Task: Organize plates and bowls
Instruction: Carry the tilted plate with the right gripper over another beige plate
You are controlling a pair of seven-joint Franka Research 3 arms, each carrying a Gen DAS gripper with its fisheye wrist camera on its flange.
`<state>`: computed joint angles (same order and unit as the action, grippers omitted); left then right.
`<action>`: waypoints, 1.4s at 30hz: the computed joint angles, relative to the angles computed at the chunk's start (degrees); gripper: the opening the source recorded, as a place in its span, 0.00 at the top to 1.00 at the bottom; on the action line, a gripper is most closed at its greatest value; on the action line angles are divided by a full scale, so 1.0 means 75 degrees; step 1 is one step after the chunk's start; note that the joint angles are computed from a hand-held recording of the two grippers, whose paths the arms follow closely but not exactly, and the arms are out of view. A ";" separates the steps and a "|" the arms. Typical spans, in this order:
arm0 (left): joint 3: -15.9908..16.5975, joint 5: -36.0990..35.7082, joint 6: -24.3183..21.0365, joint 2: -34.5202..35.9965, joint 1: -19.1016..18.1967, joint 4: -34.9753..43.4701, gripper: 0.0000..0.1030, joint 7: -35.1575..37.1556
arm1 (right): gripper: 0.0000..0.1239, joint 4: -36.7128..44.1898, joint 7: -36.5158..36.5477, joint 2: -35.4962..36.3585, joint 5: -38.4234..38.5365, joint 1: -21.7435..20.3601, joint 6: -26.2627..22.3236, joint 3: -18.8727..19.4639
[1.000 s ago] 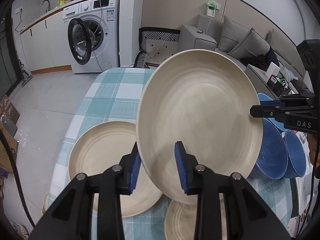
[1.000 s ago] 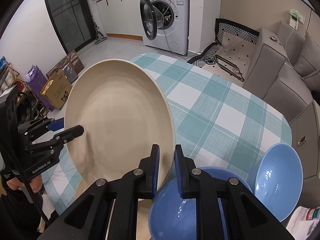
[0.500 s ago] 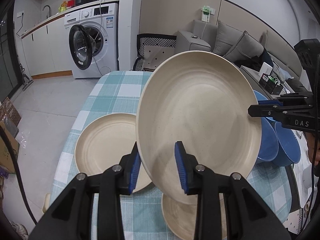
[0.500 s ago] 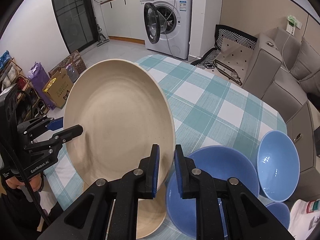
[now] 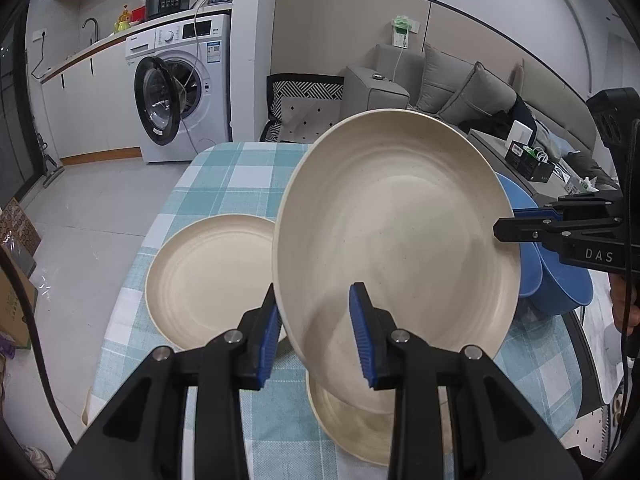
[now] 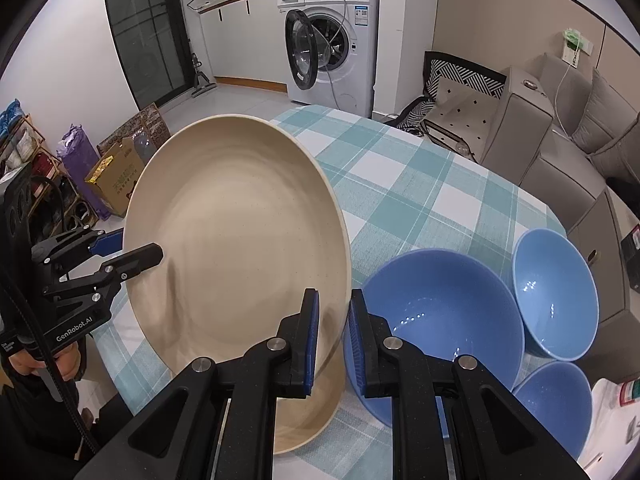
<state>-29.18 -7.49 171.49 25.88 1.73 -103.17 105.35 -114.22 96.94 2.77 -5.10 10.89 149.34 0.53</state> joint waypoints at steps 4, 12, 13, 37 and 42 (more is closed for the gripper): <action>-0.0216 -0.0135 0.0078 -0.0021 0.0194 -0.0167 0.69 0.0129 | 0.88 -0.0240 0.0187 -0.0111 -0.0144 0.0027 0.0103 0.0019; -0.0272 -0.0077 0.0211 0.0018 0.0280 -0.0344 0.69 0.0064 | 0.88 -0.0609 0.0347 -0.0190 -0.0238 0.0055 0.0297 0.0075; -0.0330 -0.0086 0.0233 0.0027 0.0339 -0.0381 0.69 0.0091 | 0.88 -0.0634 0.0346 -0.0186 -0.0217 0.0054 0.0307 0.0078; -0.0473 0.0252 0.0288 0.0279 0.0484 -0.0619 0.69 -0.0050 | 0.88 -0.1302 0.1586 -0.0319 -0.1559 0.0088 0.0686 0.0137; -0.0425 0.0341 0.0234 0.0306 0.0446 -0.0595 0.69 -0.0130 | 0.88 -0.1452 0.1732 -0.0351 -0.1749 0.0114 0.0731 0.0161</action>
